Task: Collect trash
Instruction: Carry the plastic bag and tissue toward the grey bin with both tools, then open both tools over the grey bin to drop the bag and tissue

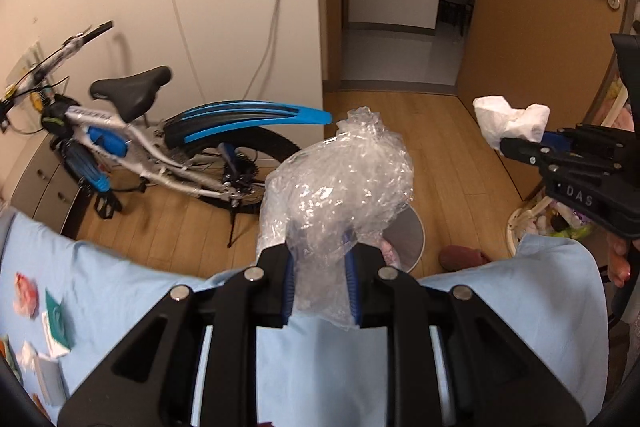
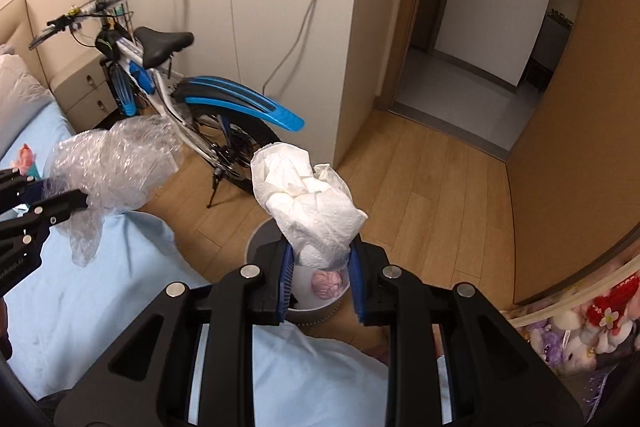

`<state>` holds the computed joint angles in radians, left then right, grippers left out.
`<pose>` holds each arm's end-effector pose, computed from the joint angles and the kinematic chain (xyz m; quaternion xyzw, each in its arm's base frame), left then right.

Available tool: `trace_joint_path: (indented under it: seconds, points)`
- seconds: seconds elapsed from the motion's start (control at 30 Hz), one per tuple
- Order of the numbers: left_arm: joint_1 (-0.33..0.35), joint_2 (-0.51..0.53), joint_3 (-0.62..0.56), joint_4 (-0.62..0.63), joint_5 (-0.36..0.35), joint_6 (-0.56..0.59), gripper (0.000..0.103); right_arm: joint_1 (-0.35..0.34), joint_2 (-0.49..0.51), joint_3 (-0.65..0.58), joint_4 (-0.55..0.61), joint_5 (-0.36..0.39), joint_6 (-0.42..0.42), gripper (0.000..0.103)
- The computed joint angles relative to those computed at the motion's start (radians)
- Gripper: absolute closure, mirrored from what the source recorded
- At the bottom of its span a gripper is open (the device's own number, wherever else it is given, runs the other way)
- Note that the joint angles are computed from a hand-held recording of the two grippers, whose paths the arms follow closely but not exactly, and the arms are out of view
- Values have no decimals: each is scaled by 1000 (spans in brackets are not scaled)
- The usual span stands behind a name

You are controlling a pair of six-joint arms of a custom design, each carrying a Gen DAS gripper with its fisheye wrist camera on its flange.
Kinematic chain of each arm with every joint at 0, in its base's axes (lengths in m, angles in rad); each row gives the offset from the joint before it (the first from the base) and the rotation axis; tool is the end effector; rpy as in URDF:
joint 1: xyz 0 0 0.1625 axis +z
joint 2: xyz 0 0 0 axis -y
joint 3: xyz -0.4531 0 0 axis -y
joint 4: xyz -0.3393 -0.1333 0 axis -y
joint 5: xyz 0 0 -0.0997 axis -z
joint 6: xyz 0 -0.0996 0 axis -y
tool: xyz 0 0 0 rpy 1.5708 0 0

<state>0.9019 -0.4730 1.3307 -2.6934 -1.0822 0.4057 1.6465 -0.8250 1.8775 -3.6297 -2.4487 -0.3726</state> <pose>-0.3205 -0.6958 0.0535 0.4648 0.8426 -0.1585 0.2209 0.1006 -0.5767 0.2508 -0.0236 -0.8187 0.3767 0.4328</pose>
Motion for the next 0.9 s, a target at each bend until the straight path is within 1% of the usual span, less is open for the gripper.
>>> trace_joint_path:
  seconds: [0.1,0.3,0.4,0.5,0.6,0.67,0.7,0.77,0.8,0.83,0.9]
  points:
    - [7,62,-86,54,-14,7,82,-35,2,-14,31,17,9,80]
    - [36,193,-267,180,-33,-11,82,-113,18,-49,111,75,40,80]
    - [49,246,-346,231,-35,-17,81,-143,45,-91,160,99,67,78]
    - [62,297,-422,280,-37,-23,81,-170,72,-135,203,126,88,74]
    - [74,342,-488,326,-34,-28,81,-192,95,-170,240,145,97,73]
    - [80,366,-526,352,-32,-31,81,-204,106,-184,251,152,98,69]
    - [83,377,-541,362,-31,-33,81,-209,112,-192,256,154,98,66]
    - [88,395,-573,385,-32,-34,81,-216,122,-203,253,155,94,56]
    - [91,404,-586,394,-32,-33,81,-220,126,-206,247,157,92,49]
    - [93,411,-596,403,-33,-34,81,-223,128,-208,245,162,90,45]
    - [93,417,-604,413,-36,-34,81,-226,132,-215,248,164,87,45]
